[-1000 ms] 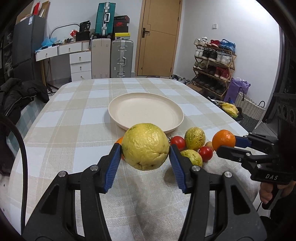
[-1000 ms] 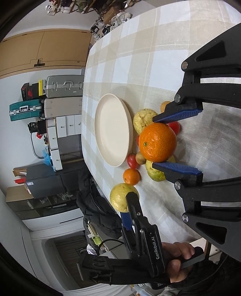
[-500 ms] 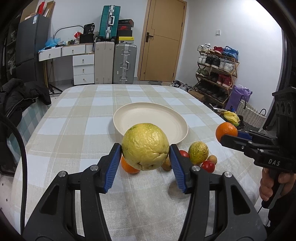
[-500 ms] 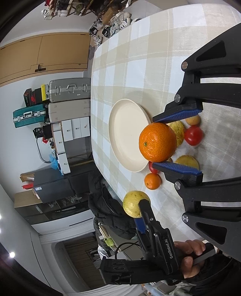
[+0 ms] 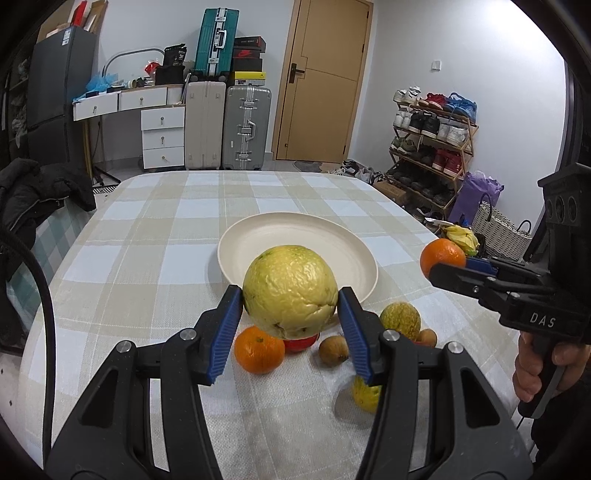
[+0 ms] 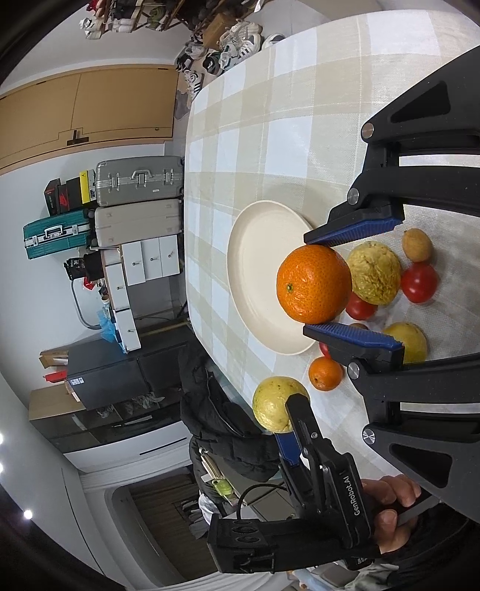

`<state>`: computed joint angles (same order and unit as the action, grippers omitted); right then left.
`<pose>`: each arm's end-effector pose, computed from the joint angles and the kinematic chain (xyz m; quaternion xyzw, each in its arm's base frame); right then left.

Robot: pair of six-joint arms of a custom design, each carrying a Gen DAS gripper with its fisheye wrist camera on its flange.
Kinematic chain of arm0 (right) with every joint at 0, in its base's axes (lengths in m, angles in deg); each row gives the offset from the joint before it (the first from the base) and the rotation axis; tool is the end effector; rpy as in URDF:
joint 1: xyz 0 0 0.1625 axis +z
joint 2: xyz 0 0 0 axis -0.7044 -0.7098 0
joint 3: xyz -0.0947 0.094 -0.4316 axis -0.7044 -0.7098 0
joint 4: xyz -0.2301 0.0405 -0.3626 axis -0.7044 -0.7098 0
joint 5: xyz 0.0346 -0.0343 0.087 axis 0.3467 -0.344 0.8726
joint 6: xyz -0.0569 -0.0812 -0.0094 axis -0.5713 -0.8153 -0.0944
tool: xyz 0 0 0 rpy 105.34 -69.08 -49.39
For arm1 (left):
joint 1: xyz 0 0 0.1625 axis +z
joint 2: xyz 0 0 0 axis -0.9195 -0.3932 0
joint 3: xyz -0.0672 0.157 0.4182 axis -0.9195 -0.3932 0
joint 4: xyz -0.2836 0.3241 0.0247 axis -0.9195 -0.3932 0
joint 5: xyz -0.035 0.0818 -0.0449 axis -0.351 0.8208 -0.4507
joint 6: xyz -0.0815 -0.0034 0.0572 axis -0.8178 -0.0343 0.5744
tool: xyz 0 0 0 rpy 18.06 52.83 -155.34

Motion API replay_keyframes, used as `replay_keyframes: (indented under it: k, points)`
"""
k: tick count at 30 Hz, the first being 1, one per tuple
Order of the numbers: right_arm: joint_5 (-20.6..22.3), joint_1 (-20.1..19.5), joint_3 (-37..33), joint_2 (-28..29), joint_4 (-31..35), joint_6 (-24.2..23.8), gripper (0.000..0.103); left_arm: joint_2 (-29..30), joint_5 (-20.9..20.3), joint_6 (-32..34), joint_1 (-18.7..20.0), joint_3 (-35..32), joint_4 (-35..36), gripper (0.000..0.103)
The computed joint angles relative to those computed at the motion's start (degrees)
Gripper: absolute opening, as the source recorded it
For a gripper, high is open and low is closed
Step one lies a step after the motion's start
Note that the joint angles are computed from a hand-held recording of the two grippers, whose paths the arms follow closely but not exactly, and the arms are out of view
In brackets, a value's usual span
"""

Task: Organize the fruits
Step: 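Carry the yellow fruit with the left tool while the right tool carries the mandarin, releasing both onto the plate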

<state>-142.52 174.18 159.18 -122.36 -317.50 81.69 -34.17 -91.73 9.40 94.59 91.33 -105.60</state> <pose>0.2767 -0.2306 0.1076 0.1812 -0.8689 0.4130 0.2041 -0.1488 -0.2988 0.2379 0.3474 0.8625 -0.3344 0.1535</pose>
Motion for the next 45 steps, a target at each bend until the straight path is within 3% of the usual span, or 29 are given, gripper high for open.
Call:
replay_keyframes:
  k: [17,26,45]
  points:
    - [5.69,-5.25,-3.5,-1.22,4.9,-0.56,0.043,13.69,-1.69,5.48,4.45,-4.18,-11.28,0.05]
    - [8.16,-8.99,-4.42,-1.52,8.12,-0.21,0.043,20.46,-0.52,8.25,7.04,-5.41,-16.18,0.051]
    - [11.42,-14.06,-5.12,-0.38,9.52,1.03,0.043,27.13,-2.0,10.03,12.37,-9.77,-16.92,0.051]
